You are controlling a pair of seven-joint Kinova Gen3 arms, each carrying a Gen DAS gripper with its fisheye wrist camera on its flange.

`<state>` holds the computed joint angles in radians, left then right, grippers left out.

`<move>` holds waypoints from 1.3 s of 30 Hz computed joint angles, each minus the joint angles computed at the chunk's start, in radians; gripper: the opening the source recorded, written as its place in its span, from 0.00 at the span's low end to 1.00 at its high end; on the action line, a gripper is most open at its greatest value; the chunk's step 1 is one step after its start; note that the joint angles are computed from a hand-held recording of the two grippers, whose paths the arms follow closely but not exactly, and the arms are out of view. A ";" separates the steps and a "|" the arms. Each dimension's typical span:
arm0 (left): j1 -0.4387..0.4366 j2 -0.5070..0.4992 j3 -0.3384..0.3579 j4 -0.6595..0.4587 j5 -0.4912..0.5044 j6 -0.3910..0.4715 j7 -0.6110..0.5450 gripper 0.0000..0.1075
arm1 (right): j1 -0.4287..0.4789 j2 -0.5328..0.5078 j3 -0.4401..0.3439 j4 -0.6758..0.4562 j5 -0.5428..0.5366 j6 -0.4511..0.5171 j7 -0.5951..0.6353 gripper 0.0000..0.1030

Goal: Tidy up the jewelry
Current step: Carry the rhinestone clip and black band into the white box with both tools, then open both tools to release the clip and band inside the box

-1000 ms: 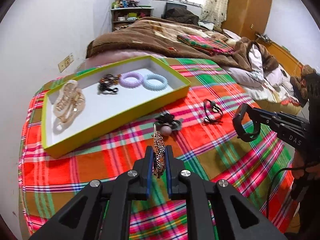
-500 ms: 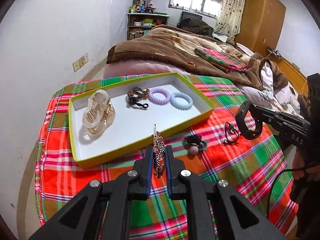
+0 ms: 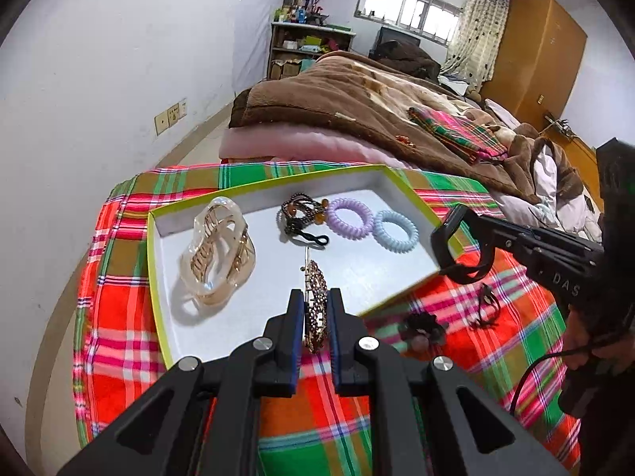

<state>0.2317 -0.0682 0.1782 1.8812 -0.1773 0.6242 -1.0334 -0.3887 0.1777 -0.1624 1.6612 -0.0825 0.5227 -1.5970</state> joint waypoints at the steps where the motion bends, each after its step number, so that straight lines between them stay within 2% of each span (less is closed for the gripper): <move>1: -0.002 0.010 -0.005 -0.005 0.008 -0.003 -0.011 0.11 | -0.010 0.017 0.003 -0.019 0.013 0.012 -0.010 0.06; 15: -0.019 0.114 -0.057 -0.049 0.099 -0.036 -0.107 0.11 | -0.065 0.165 0.013 -0.154 0.068 0.107 -0.040 0.06; 20: -0.026 0.134 -0.065 -0.054 0.129 -0.039 -0.146 0.11 | -0.071 0.182 0.011 -0.166 0.069 0.123 -0.024 0.06; 39: -0.037 0.157 -0.078 -0.051 0.169 -0.041 -0.173 0.12 | -0.099 0.198 0.026 -0.183 0.108 0.136 -0.048 0.06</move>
<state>0.1946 0.0885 0.1002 1.8305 -0.0084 0.5828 -1.2063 -0.4879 0.3754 -0.1363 1.4783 0.0255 0.6592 -1.6449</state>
